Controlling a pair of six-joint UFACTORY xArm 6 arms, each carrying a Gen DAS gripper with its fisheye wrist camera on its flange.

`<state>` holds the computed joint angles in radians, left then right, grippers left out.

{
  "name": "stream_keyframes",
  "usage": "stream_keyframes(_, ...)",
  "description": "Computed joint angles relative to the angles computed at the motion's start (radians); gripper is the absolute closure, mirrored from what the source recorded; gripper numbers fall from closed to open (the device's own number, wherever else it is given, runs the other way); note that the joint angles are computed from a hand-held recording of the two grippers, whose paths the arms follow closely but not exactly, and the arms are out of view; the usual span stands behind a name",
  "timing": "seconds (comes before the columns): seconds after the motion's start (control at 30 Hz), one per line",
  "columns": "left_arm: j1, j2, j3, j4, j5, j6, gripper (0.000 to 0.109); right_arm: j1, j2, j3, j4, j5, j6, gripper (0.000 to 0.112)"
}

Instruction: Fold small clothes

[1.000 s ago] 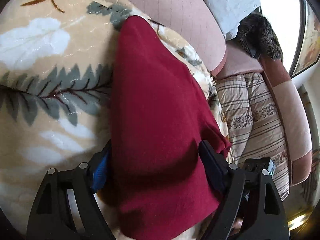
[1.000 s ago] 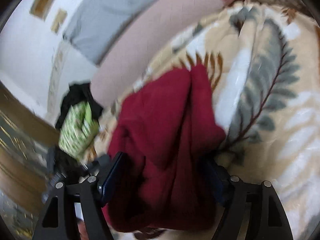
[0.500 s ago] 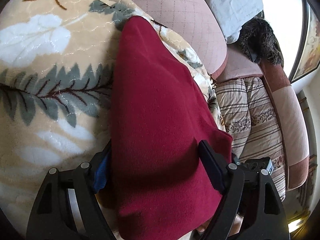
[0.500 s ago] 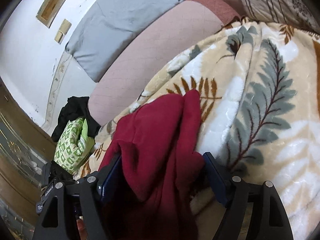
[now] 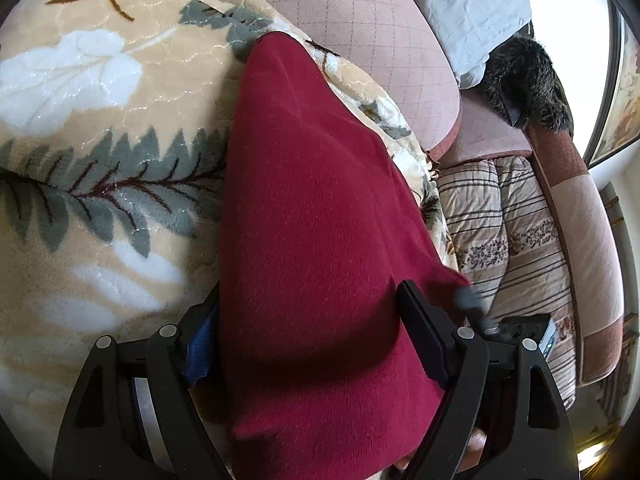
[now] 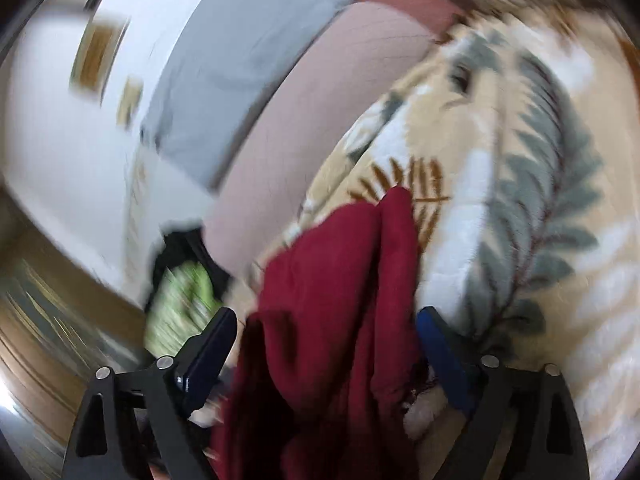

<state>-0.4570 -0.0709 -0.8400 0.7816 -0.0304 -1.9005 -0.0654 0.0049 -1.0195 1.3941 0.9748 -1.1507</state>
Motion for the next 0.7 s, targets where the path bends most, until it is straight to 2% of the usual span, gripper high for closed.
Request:
stream_keyframes(0.1,-0.030,-0.002,-0.015,-0.082,0.070,0.097,0.028,0.071,-0.009,-0.003,-0.153,-0.125,0.045,0.019)
stream_keyframes(0.13,-0.044,-0.005,-0.029,-0.087,0.120,0.113,0.032,0.085,-0.018,0.005,-0.167,-0.152,0.038,0.025)
stream_keyframes(0.17,-0.059,-0.008,-0.047,-0.071,0.180,0.114,0.041,0.094,-0.025,0.010,-0.178,-0.176,0.041,0.031)
stream_keyframes(0.23,-0.087,-0.006,-0.084,-0.037,0.267,0.122,0.054,0.101,-0.025,0.006,-0.204,-0.197,0.060,0.063)
stream_keyframes(0.3,-0.132,-0.005,-0.142,-0.034,0.403,0.190,0.064,0.099,-0.011,-0.017,-0.228,-0.150,0.051,0.072)
stream_keyframes(0.37,-0.169,-0.027,-0.175,-0.006,0.509,0.214,0.065,0.123,-0.051,0.000,-0.236,-0.187,-0.003,0.075)
stream_keyframes(0.47,-0.217,-0.126,-0.138,0.037,0.630,0.183,0.066,0.111,-0.104,0.020,-0.167,-0.113,-0.043,0.075)
stream_keyframes(0.63,-0.291,-0.341,0.037,-0.012,0.737,0.113,0.065,0.099,-0.164,0.067,-0.143,0.046,-0.027,0.075)
stream_keyframes(0.7,-0.313,-0.385,0.091,-0.050,0.753,0.120,0.064,0.120,-0.210,0.112,-0.173,0.057,0.006,0.075)
